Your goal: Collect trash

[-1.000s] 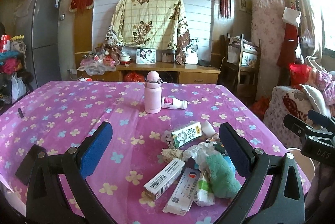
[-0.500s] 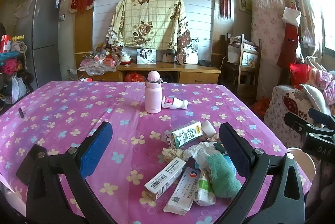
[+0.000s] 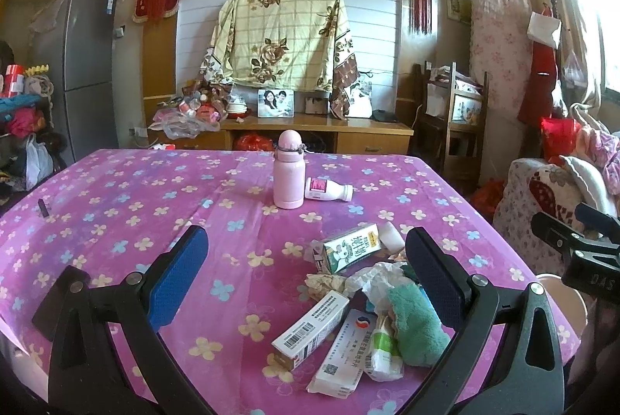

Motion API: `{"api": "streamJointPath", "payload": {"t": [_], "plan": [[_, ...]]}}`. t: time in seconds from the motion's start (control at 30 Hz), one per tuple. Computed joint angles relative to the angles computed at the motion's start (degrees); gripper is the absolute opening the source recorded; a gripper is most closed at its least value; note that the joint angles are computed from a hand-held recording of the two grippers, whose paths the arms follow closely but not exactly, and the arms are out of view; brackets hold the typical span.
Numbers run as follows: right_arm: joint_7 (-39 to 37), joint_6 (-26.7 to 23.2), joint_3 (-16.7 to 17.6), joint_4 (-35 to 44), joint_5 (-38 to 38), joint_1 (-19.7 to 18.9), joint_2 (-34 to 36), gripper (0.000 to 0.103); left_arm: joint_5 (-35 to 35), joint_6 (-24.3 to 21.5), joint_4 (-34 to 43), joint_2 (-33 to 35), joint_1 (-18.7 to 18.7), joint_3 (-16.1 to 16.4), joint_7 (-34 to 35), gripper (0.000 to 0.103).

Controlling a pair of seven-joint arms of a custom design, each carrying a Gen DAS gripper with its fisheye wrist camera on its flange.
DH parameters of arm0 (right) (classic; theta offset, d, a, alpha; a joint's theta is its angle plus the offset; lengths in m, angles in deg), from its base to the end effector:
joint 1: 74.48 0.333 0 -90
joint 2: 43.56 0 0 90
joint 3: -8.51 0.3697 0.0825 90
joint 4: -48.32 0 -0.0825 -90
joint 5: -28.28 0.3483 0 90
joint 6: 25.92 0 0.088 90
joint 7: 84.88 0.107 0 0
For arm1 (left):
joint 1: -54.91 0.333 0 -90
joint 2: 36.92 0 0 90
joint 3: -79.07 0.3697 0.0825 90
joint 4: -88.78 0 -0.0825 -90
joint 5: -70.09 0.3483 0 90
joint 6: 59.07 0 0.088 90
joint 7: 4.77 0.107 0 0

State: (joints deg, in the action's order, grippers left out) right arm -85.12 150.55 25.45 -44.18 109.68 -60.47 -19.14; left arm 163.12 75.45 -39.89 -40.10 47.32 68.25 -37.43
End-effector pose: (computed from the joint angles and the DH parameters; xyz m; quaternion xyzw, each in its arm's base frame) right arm 0.6409 0.2449 0.5115 -0.7555 0.3830 -0.2358 0.4764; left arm 0.4843 -0.1475 0.4920 -0.7359 0.3785 -0.2873 0.4824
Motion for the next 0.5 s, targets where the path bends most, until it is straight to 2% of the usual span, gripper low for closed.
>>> {"api": "streamJointPath", "payload": {"t": [0.5], "plan": [[-0.78, 0.07, -0.20, 0.09, 1.07, 0.25, 0.10, 0.103, -0.12, 0.15, -0.25, -0.34, 0.22, 0.11, 0.10, 0.102]]}}
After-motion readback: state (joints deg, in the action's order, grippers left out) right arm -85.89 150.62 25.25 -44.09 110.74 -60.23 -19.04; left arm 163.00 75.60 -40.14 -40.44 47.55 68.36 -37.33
